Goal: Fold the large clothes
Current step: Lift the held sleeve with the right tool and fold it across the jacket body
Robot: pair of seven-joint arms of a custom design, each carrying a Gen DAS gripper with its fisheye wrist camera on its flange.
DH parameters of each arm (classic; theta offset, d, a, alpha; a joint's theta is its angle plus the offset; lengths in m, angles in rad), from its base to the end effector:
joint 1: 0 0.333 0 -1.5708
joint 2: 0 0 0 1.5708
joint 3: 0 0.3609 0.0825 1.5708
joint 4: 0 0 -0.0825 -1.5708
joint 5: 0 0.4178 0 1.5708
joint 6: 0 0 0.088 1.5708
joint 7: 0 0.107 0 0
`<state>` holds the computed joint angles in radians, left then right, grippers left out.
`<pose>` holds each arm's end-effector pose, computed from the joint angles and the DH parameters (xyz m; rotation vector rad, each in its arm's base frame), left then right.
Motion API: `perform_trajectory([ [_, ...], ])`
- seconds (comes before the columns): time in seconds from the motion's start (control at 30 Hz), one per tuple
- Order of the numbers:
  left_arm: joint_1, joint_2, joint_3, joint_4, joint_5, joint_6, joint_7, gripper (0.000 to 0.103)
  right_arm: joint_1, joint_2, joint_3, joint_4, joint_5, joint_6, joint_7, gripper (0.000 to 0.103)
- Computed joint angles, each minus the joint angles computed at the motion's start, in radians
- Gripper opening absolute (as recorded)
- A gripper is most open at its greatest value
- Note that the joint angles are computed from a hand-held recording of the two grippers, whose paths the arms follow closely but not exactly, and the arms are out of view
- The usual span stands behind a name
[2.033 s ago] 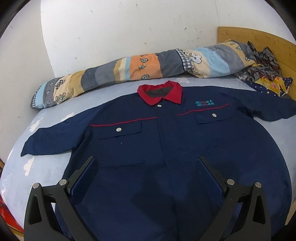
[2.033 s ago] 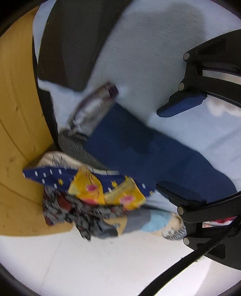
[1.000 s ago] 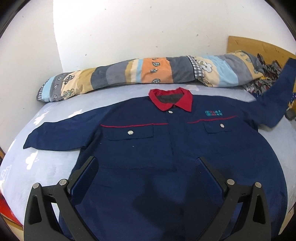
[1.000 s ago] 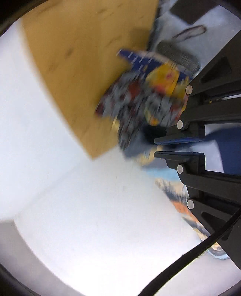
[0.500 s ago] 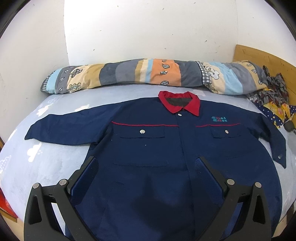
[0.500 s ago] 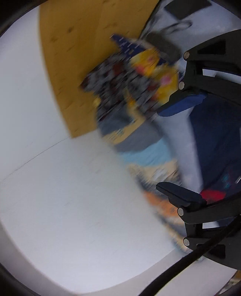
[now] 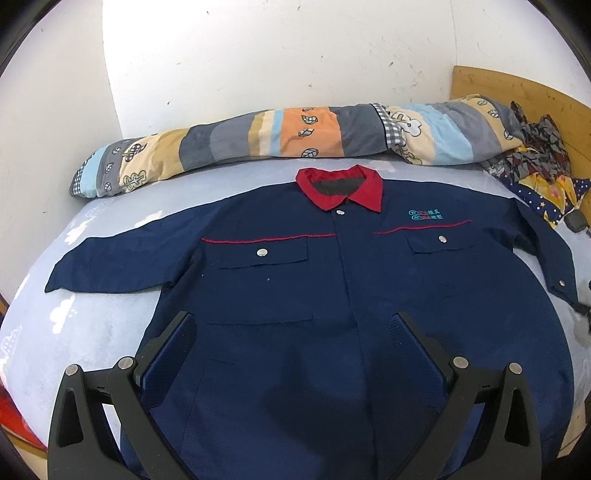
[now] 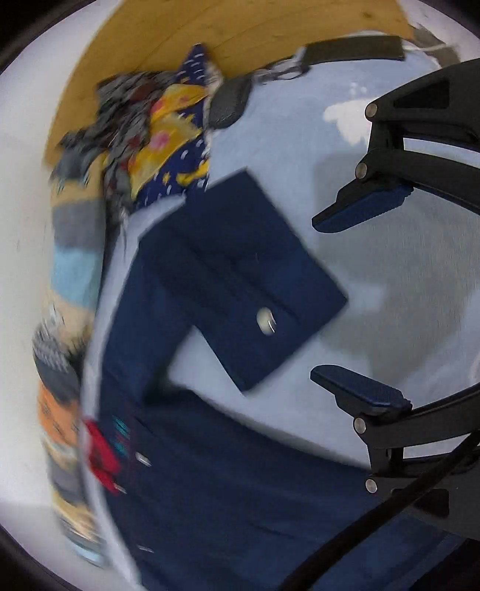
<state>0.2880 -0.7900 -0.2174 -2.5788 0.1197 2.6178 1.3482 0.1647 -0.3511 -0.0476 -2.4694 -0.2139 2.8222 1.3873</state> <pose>0.3723 0.0024 0.6200 -1.8355 1.4832 -0.5430 0.4844 0.0659 0.5276 -2.2471 1.3696 -0.8155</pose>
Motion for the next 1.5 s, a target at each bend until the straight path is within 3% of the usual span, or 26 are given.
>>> perform_trajectory([
  [0.07,0.001,0.002,0.002,-0.001,0.002,0.0,0.002,0.103,-0.041,0.005,0.053,-0.019,-0.084,0.041,0.024,0.081],
  [0.13,0.004,0.003,0.003,-0.001,0.005,-0.002,0.003,0.103,-0.159,0.046,0.175,0.005,-0.3,0.047,0.156,0.082],
  [0.2,0.007,0.006,0.004,0.0,0.007,0.0,0.004,0.103,-0.216,0.079,0.23,0.029,-0.457,0.063,0.272,0.083],
  [0.3,0.008,0.005,0.009,0.0,0.005,0.001,0.004,0.103,-0.25,0.155,0.245,0.118,-0.606,0.041,0.463,0.083],
  [0.33,0.009,0.003,0.01,0.0,0.005,-0.001,0.005,0.103,-0.28,0.186,0.265,0.164,-0.673,0.002,0.54,0.074],
  [0.37,0.008,0.003,0.011,-0.001,0.004,-0.001,0.006,0.103,-0.274,0.193,0.27,0.182,-0.67,-0.025,0.559,0.04],
  [0.4,0.004,0.003,0.014,-0.001,0.001,-0.001,0.01,0.103,-0.25,0.221,0.24,0.212,-0.597,-0.047,0.529,0.021],
  [0.43,0.003,0.002,0.016,-0.002,0.0,0.001,0.014,0.103,-0.24,0.242,0.23,0.237,-0.59,-0.07,0.55,0.018],
  [0.53,0.004,-0.001,0.016,-0.005,0.001,0.004,0.022,0.103,-0.193,0.237,0.151,0.233,-0.4,0.016,0.495,0.016],
  [0.67,0.0,-0.002,0.018,-0.005,-0.008,-0.001,0.026,0.103,-0.001,0.18,-0.038,0.213,0.196,0.07,0.171,0.016],
  [0.8,0.003,-0.008,0.007,-0.005,-0.005,0.005,0.023,0.103,0.186,0.124,-0.211,0.266,0.792,-0.062,-0.134,0.015],
  [0.9,0.01,-0.014,0.003,-0.006,0.0,0.01,0.02,0.103,0.238,0.098,-0.265,0.308,1.099,-0.174,-0.227,0.015],
  [1.07,0.019,-0.024,0.007,-0.005,-0.003,0.013,0.011,0.103,0.263,0.08,-0.255,0.358,1.412,-0.282,-0.253,0.015],
  [1.3,0.048,-0.049,0.025,-0.006,-0.008,0.018,0.001,0.103,0.278,0.106,-0.117,0.48,1.562,-0.319,-0.283,0.015],
  [1.5,0.069,-0.072,0.054,-0.009,-0.028,0.014,0.0,0.103,0.278,0.18,0.041,0.604,1.537,-0.303,-0.281,0.015],
])
